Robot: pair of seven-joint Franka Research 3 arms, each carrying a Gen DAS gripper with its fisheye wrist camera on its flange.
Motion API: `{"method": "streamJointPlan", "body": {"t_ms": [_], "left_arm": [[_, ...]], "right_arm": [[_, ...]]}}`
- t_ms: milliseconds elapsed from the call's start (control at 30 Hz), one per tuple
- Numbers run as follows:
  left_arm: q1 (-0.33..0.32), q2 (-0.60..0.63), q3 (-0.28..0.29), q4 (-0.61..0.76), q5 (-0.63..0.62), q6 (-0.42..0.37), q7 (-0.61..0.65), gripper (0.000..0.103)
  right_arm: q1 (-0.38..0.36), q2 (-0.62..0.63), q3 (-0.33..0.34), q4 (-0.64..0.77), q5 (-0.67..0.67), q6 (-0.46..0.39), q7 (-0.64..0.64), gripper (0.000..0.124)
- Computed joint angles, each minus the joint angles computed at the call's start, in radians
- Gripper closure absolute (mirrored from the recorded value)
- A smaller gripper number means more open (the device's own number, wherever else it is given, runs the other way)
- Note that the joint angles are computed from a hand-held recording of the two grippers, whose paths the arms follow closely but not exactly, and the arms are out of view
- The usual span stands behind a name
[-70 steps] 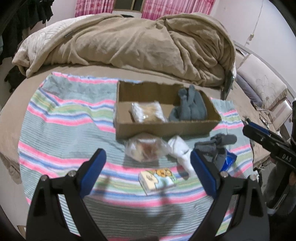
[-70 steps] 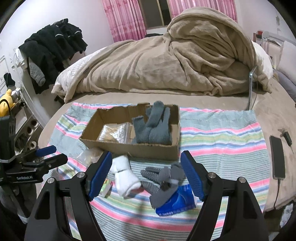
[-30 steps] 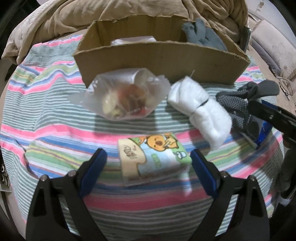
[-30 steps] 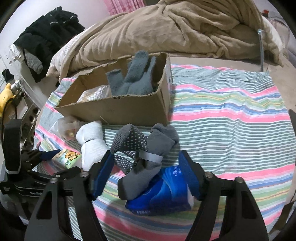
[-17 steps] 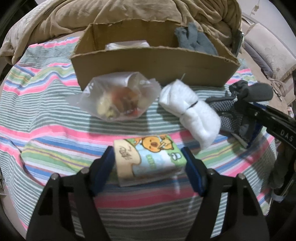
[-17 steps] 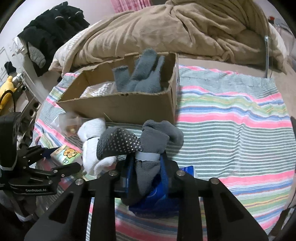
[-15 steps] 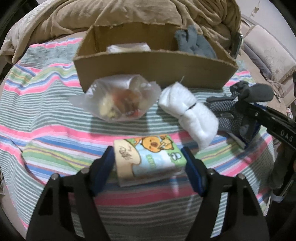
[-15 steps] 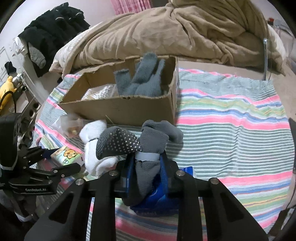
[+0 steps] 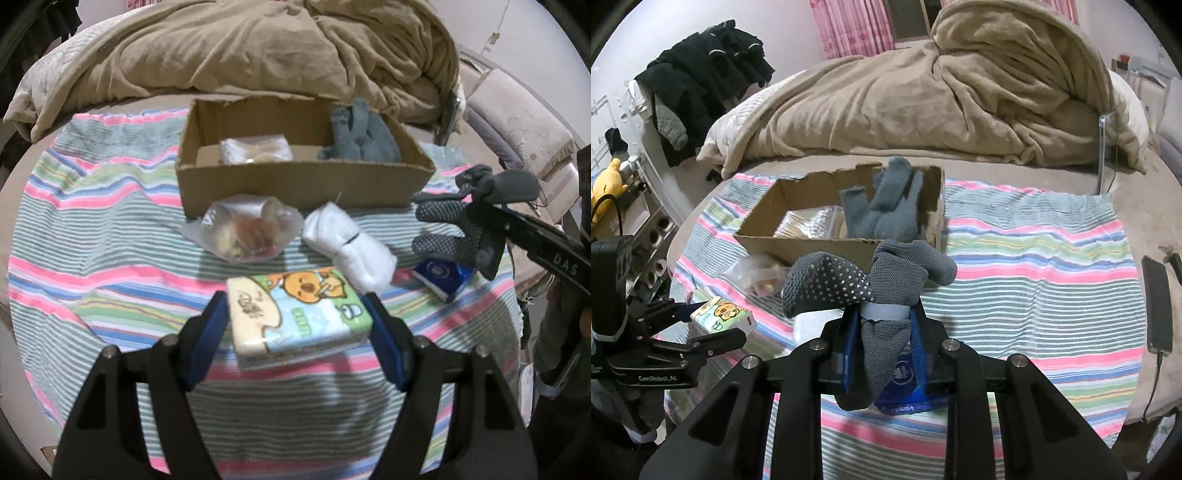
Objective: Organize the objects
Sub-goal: 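Grasp the cartoon tissue pack with the left tool while the right tool grasps grey dotted socks, then lower the tissue pack and dotted socks into the box with both tools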
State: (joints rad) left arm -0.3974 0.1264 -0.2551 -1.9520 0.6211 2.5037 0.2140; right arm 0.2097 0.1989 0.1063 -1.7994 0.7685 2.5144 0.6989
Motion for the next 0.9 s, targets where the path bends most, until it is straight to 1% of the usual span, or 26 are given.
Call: {"method": "streamJointPlan", "body": {"t_ms": [133,400,633,900], "left_arm": [[-0.002,-0.031,0.000,-0.014,0.032,-0.003,-0.029,0.029],[0.021,-0.073,-0.003,-0.037,0.077,0.010,-0.059,0.029],[0.046,-0.093,-0.002,-0.048,0.106,0.024,-0.068,0.029],[0.078,-0.098,0.009,-0.053,0.133,0.067,-0.067,0.029]], "right_arm": [[0.002,-0.018,0.003,-0.004,0.015,-0.001,-0.010,0.097],[0.011,-0.029,0.003,0.014,0.040,-0.002,-0.021,0.097],[0.023,-0.016,0.008,0.047,0.030,-0.001,-0.004,0.097],[0.039,0.019,0.019,0.108,-0.003,0.001,0.022,0.097]]}}
